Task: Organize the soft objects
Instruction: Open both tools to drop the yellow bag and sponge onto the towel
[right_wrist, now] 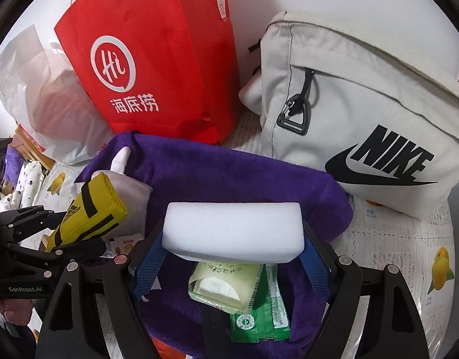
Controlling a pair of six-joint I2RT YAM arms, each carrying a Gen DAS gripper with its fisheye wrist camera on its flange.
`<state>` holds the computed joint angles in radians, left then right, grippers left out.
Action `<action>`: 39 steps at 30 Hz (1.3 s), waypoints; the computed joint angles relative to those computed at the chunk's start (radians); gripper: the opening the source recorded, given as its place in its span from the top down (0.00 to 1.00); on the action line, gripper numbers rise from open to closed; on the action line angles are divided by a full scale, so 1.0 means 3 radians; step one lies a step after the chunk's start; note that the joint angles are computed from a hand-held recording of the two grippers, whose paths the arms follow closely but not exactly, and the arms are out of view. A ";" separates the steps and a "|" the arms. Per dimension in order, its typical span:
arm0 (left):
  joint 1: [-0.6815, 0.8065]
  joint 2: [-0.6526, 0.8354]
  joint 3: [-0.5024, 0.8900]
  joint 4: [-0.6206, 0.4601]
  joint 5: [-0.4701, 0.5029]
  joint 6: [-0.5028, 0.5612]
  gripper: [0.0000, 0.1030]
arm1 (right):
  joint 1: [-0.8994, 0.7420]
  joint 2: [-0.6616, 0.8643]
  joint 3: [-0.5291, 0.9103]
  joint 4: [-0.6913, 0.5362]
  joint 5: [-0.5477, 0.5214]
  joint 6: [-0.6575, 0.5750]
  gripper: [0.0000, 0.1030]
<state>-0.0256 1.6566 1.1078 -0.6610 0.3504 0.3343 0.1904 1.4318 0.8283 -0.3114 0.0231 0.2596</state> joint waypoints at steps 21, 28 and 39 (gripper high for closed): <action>-0.0015 -0.0066 0.0061 -0.0003 0.0010 -0.0137 0.06 | -0.0022 -0.0103 -0.0071 0.0006 0.0001 0.0019 0.05; 0.0139 -0.0319 0.0016 -0.0200 0.0044 -0.0021 0.06 | 0.0018 -0.0510 -0.0158 -0.0231 0.0114 0.0055 0.05; 0.0509 -0.1332 -0.0372 -0.0603 0.0084 0.0305 0.06 | 0.0838 -0.1666 -0.0328 -0.1092 0.0795 0.0699 0.05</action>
